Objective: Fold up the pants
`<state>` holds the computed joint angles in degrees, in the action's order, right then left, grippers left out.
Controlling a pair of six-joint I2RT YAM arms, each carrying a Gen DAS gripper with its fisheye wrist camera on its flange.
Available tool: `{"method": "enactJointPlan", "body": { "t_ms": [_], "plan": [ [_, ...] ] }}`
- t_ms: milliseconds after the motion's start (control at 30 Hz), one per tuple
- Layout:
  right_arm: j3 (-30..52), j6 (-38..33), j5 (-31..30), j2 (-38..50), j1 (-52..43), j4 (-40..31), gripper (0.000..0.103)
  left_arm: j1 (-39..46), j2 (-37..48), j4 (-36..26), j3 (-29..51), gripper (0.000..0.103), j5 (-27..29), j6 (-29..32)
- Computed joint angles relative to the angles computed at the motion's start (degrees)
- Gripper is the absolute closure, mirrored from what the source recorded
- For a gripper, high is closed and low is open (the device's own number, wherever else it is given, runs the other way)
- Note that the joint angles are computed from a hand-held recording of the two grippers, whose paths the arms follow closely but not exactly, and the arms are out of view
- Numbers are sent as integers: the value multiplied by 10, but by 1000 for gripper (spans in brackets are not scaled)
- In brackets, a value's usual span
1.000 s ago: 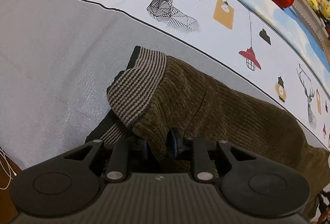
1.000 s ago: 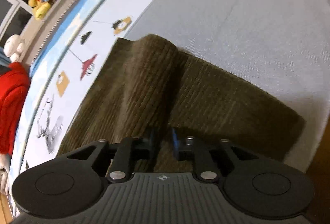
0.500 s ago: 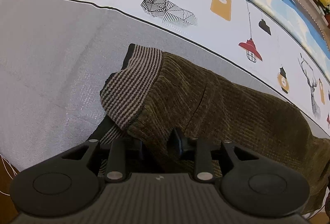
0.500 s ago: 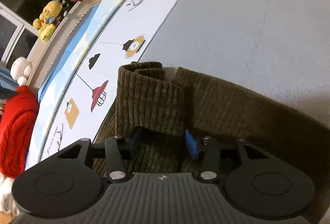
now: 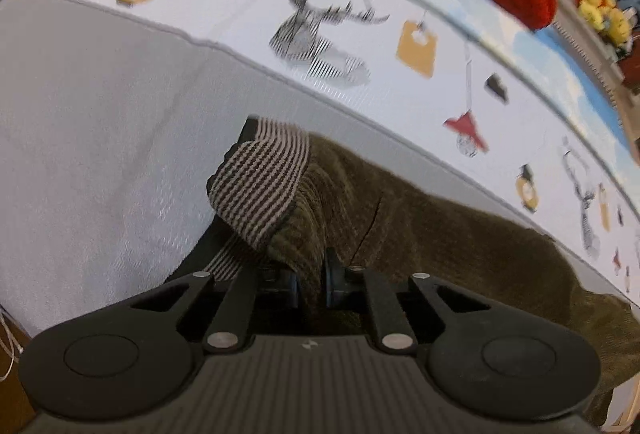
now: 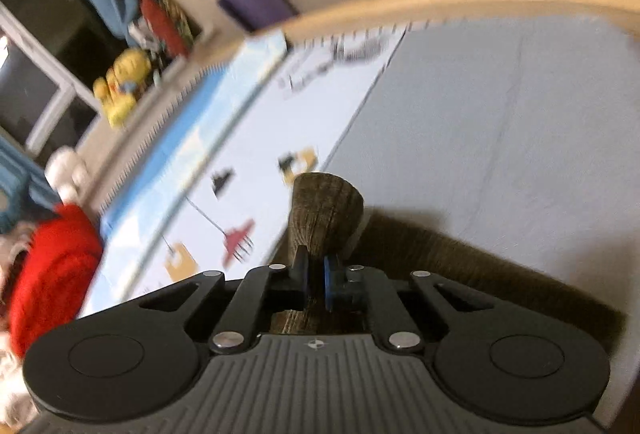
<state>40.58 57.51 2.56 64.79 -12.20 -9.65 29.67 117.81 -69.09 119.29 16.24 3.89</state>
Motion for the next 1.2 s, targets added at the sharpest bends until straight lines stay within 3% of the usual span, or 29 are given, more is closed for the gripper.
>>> {"method": "enactJointPlan", "body": {
  "t_ms": [67,167,233,333,400,433,500,533,600,733,767,800,933,1000,1067,1133,1167,1200],
  "plan": [
    [-19,4,14,-87,-5,-40,97,13,-24,9,-20,91,27,6],
    [-16,-1,44,-164,-18,-171,97,31,-40,-5,-34,91,38,41],
    [-15,-29,-5,-136,-67,-241,97,36,-14,-47,-9,91,15,61],
    [-35,-75,-147,-47,-165,-279,95,37,37,-106,39,88,-18,80],
    [-43,-95,-167,-51,-193,-274,85,45,49,-130,54,82,-6,69],
    [-44,-107,-165,-58,-198,-268,85,51,45,-126,51,78,5,58],
    [-36,-136,-157,-50,-198,-265,78,65,36,-115,46,61,30,32],
    [-33,-142,-153,-41,-195,-264,76,73,36,-111,47,61,43,13],
    [-27,-142,-149,-26,-192,-260,69,86,48,-117,60,61,63,-17],
    [-30,-127,-148,-25,-195,-257,70,83,68,-116,82,62,45,-36],
    [-33,-127,-146,-32,-194,-259,82,79,69,-115,83,65,41,-34],
    [-35,-125,-143,-38,-187,-254,91,74,65,-106,77,81,28,-31],
    [-55,-109,-160,-141,-183,-191,92,87,20,-69,24,89,38,-7],
    [-51,-130,-138,-159,-175,-197,93,86,6,-60,7,89,27,14],
    [-36,-139,-124,-92,-187,-258,92,86,23,-82,22,88,10,30],
    [-45,-132,-164,-29,-227,-288,89,85,49,-114,53,84,-5,44],
    [-53,-130,-176,-32,-244,-279,81,87,56,-125,63,80,-10,48],
    [-50,-139,-171,-39,-245,-276,81,90,58,-130,69,77,-10,49]
  ]
}}
